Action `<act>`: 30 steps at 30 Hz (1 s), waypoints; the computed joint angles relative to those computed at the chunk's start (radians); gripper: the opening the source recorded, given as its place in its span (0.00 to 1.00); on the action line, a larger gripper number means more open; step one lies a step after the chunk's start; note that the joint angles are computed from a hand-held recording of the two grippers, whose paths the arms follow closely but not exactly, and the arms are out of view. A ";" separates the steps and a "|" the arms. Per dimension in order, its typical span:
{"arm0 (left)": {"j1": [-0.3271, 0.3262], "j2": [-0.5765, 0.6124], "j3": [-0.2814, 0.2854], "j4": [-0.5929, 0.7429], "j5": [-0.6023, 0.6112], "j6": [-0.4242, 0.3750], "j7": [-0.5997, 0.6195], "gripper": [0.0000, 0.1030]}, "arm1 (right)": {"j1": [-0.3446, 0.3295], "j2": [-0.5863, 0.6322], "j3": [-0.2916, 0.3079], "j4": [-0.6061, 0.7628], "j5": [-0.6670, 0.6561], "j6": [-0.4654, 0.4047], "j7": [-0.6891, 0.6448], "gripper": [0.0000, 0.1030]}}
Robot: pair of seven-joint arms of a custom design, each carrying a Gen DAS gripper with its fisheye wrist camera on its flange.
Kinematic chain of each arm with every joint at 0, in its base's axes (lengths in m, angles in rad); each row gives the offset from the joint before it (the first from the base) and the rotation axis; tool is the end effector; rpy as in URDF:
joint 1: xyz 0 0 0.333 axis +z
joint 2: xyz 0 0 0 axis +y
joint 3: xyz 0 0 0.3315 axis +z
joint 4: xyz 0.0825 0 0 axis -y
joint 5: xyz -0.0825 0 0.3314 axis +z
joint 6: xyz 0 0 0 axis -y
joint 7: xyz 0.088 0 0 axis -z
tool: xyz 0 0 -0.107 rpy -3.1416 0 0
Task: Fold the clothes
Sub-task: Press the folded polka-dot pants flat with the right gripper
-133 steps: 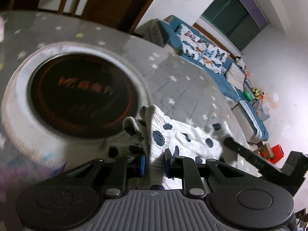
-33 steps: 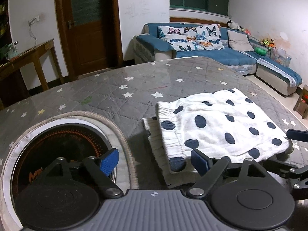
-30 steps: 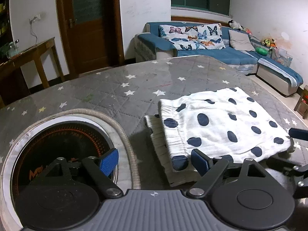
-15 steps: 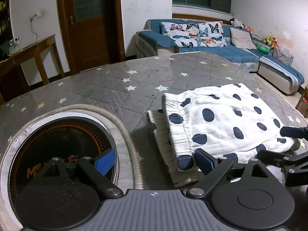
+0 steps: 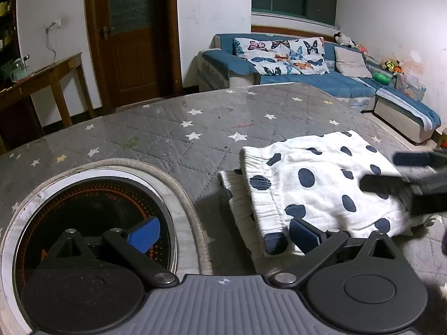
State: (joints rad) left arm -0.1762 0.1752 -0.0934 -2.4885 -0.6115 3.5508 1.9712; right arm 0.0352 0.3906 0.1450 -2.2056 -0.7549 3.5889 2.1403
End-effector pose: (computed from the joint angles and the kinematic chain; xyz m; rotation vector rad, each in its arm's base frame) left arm 0.4850 -0.0591 0.3783 -1.7276 1.7096 -0.7488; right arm 0.5313 0.1762 0.3719 -1.8769 1.2156 -0.4520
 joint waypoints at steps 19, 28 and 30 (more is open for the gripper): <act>0.112 0.016 -0.044 -0.009 0.213 -0.043 -0.170 1.00 | -0.092 0.233 0.286 0.383 0.098 -0.464 -0.063 1.00; 0.127 0.006 -0.039 -0.012 0.273 -0.061 -0.223 1.00 | 0.003 0.231 0.201 0.394 0.189 -0.448 -0.134 1.00; 0.139 0.001 -0.046 -0.015 0.288 -0.067 -0.240 1.00 | 0.035 0.217 0.160 0.376 0.206 -0.413 -0.133 1.00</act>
State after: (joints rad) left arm -0.0369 0.1761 -0.1389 -2.5032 -0.3240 3.4834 1.7308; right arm 0.0703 0.6079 0.3055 -1.8300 -0.5494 3.1759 2.0073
